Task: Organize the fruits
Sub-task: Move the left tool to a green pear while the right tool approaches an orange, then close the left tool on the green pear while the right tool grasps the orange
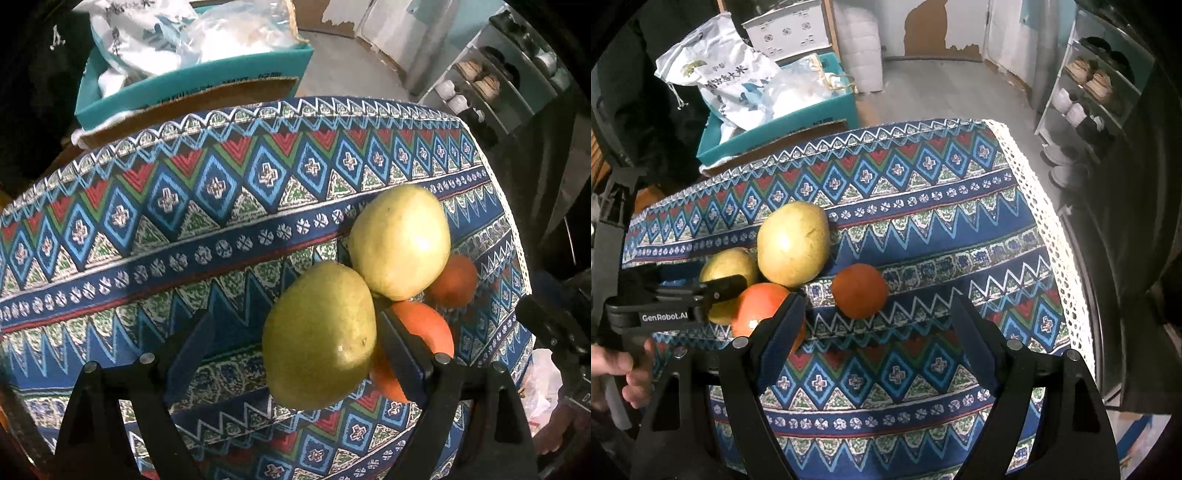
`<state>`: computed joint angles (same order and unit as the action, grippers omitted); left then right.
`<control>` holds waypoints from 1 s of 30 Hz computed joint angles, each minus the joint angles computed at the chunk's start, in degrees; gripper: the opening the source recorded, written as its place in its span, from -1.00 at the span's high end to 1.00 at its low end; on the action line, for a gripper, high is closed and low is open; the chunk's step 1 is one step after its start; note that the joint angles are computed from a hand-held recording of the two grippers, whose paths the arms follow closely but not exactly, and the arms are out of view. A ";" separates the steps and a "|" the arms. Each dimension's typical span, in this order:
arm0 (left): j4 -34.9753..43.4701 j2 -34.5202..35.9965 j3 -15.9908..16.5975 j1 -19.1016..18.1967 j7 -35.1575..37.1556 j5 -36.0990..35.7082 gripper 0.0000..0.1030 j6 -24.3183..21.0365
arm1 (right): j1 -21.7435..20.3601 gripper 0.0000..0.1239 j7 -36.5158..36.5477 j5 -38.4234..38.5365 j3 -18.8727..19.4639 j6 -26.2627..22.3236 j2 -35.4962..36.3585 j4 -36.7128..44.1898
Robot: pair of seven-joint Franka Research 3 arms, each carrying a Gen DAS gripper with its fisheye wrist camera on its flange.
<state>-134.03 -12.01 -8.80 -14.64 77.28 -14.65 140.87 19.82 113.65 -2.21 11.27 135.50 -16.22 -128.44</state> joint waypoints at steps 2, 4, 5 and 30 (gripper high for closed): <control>-0.65 -0.10 0.32 -0.28 1.04 -1.37 -0.76 0.83 | 0.07 -0.32 -0.14 0.17 -0.06 0.05 0.35 0.07; -0.99 0.14 0.97 -0.80 3.31 -4.01 -0.69 0.98 | 0.08 -0.32 -0.05 0.05 -0.04 -0.34 0.87 0.35; -0.93 0.41 1.31 -1.03 4.73 -5.65 -0.65 1.06 | 0.13 -0.32 -0.03 0.02 -0.05 -0.39 1.01 0.43; -6.42 -6.50 1.93 0.63 3.94 4.12 -0.24 -0.31 | 1.70 -0.13 -4.83 6.66 -2.66 0.23 10.19 3.02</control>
<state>-140.45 -18.51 -6.86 -14.00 81.22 -10.54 140.56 21.53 108.82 4.46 8.61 135.74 -6.04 -125.43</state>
